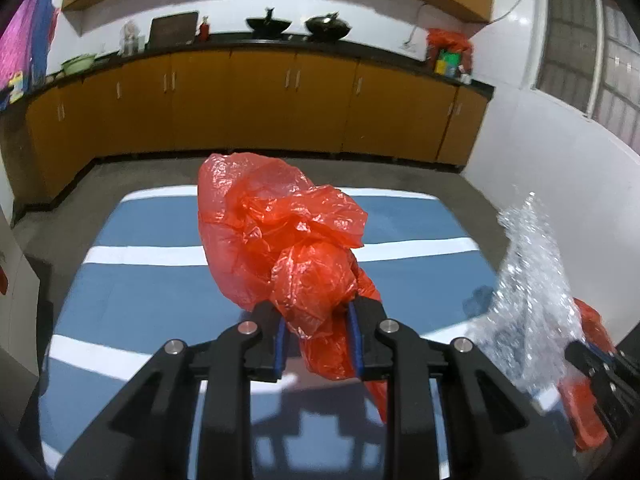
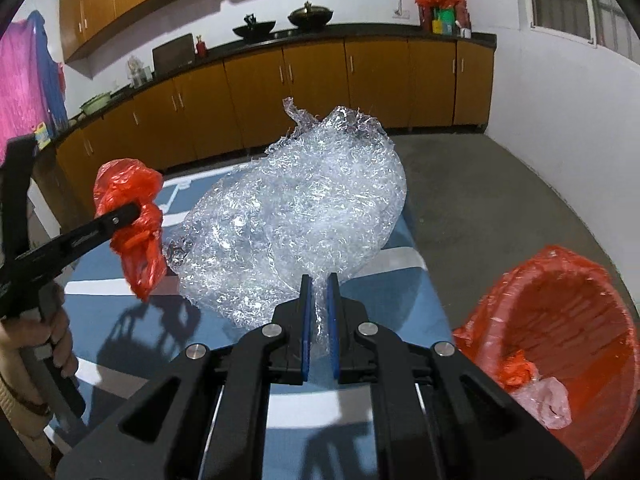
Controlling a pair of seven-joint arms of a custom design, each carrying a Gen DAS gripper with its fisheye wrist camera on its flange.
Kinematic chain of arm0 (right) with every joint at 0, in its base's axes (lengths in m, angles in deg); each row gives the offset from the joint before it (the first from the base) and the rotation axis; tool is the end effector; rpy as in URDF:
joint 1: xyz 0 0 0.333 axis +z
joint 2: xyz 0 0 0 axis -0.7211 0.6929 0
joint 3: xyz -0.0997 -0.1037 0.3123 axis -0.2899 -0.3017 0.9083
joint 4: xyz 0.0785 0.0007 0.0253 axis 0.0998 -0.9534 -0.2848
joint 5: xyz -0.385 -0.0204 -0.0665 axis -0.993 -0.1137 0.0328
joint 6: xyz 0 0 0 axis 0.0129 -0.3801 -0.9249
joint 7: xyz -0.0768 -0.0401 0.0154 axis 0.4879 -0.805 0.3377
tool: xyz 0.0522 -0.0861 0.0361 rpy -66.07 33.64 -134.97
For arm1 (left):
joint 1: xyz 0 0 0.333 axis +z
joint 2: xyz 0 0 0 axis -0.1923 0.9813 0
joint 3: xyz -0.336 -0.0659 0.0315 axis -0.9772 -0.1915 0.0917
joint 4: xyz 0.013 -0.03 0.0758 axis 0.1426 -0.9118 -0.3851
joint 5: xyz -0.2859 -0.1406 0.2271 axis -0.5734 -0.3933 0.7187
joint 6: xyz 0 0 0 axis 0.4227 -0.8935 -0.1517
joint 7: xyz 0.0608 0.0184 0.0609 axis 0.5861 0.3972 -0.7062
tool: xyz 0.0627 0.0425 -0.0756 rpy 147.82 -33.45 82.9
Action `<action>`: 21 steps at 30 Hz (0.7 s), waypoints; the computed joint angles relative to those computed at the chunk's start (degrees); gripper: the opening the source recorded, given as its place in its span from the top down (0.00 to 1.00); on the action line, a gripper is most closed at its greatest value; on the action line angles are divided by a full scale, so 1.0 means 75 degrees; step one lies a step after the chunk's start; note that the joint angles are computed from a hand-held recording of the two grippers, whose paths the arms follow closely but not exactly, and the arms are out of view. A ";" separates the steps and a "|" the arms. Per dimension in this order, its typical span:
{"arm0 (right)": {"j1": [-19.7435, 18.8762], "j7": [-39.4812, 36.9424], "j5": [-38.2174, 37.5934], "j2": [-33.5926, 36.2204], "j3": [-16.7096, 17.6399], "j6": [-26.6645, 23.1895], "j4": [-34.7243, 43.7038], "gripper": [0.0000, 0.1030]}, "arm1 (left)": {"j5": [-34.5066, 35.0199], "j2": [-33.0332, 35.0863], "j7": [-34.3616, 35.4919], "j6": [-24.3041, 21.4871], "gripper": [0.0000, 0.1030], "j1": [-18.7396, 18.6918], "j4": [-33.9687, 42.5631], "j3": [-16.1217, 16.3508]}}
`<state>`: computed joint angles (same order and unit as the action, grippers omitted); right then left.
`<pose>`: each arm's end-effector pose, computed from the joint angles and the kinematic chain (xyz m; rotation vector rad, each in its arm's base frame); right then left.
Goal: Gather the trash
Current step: 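Carry the red bag and bubble wrap to the wastebasket and open both tools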
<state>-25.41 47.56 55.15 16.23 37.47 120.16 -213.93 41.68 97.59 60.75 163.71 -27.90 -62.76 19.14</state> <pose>0.4787 0.1223 0.4694 -1.7260 1.5421 -0.6080 0.5915 -0.2708 0.4814 -1.7770 1.6208 -0.9359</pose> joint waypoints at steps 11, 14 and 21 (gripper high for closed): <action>-0.2290 0.0474 -0.0180 -0.1693 0.1622 0.0209 -0.1312 0.92 | 0.0638 -0.1185 -0.0323 -0.0189 0.76 -0.0034 -0.0859 -0.0803; -0.2542 0.0514 -0.0221 -0.2001 0.1637 0.0212 -0.1550 0.92 | 0.0469 -0.1311 -0.0218 -0.0078 0.76 -0.0029 -0.0969 -0.1006; -0.3047 0.0585 -0.0276 -0.2550 0.1609 0.0175 -0.1959 0.92 | 0.0084 -0.1259 0.0193 0.0211 0.76 -0.0199 -0.0914 -0.1249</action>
